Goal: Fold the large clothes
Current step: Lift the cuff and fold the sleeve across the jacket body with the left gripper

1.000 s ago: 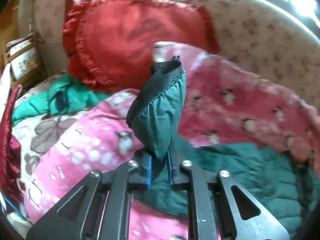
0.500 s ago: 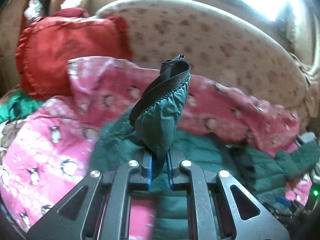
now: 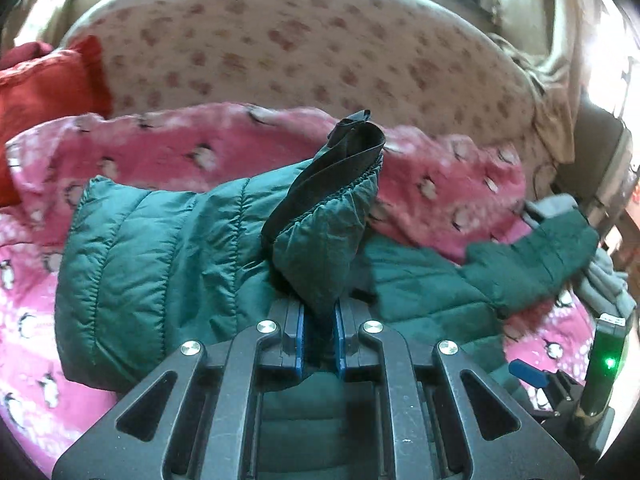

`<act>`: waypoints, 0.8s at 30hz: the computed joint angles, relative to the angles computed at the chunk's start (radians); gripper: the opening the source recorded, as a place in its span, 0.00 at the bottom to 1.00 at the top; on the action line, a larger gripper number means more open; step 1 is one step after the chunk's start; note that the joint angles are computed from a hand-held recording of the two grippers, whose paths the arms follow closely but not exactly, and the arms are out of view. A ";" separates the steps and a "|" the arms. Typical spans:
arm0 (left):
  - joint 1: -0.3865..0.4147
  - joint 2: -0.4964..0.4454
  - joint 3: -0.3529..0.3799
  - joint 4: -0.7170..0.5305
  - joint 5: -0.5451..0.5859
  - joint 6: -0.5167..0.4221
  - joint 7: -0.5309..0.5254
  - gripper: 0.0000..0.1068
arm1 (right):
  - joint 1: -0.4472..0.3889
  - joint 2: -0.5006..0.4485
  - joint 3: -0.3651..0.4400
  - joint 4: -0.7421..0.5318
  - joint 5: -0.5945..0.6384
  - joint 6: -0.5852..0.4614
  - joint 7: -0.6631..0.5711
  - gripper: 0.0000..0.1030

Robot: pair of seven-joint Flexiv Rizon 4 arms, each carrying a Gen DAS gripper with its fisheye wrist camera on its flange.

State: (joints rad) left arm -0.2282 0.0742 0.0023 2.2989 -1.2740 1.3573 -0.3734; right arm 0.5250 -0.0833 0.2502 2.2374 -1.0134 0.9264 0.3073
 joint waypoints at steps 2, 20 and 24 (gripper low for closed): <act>-0.011 -0.025 -0.018 -0.006 0.015 0.015 -0.023 0.10 | -0.005 0.013 0.001 0.016 0.011 -0.012 -0.007 0.86; 0.006 -0.136 -0.070 -0.020 0.062 -0.056 -0.084 0.11 | -0.022 -0.036 -0.014 0.026 0.139 -0.054 -0.122 0.86; 0.026 -0.120 -0.053 -0.021 0.023 -0.161 -0.079 0.15 | -0.027 -0.040 -0.022 0.032 0.141 -0.022 -0.118 0.86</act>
